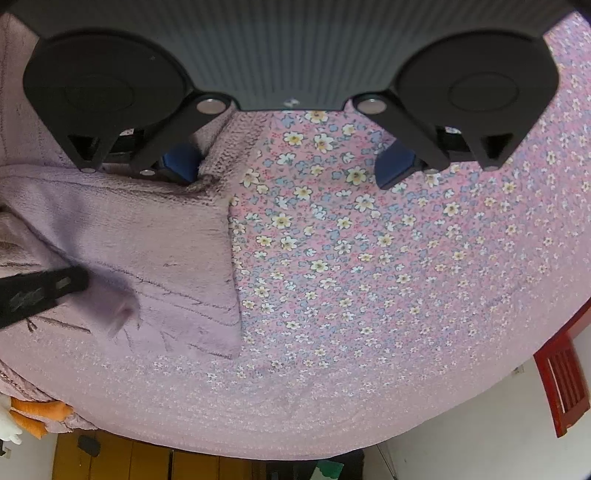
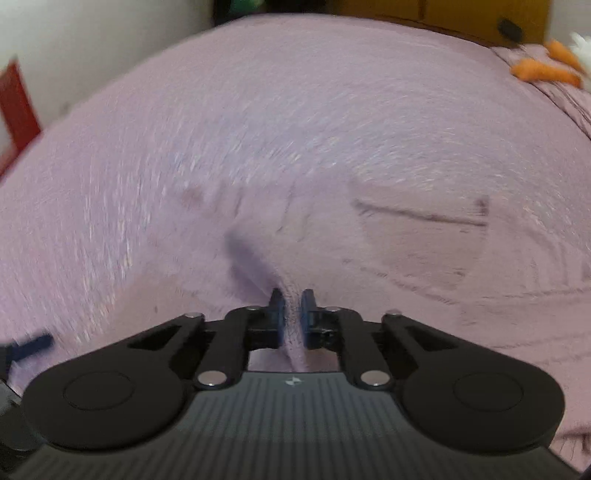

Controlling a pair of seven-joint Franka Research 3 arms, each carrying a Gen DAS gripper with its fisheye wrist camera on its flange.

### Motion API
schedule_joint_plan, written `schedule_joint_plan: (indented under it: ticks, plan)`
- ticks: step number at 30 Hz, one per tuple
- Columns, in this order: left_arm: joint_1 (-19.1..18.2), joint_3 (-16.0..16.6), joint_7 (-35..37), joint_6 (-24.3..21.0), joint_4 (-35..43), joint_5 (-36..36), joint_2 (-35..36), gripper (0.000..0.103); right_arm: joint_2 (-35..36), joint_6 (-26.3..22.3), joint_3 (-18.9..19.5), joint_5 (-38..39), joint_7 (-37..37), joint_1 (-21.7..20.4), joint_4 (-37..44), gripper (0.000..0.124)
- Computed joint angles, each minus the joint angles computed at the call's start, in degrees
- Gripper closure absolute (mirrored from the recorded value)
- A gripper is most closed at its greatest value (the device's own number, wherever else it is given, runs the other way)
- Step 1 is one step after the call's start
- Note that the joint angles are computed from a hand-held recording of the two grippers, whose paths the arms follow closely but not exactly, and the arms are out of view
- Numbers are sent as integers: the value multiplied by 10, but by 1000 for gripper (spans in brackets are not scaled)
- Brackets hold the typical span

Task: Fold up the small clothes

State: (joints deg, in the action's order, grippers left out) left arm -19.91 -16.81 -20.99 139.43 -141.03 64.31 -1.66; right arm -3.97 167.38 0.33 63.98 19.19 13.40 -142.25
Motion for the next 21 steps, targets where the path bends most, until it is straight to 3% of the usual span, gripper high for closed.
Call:
schedule_joint_plan:
  ticks: [6,13,17,19,21]
  plan:
    - [1,1,1,2,0,3,1,2,-45,-35,-49,98,-73,-37,7,116]
    - [1,1,2,4,-1,-1,-1,2,-47,-55,-98,242,-223,-112,2,116]
    - [1,1,10,2,2,-9,2,1,3,-61,-100,224,-194,-159,3,114]
    - [1,2,16,2,3,-13,2,1,17,-95,-105,210,-175,-181,-2,109]
    - [3,3,28,8,0,-18,-2,1,13,-132,-110,255,-217,-202,-11,98]
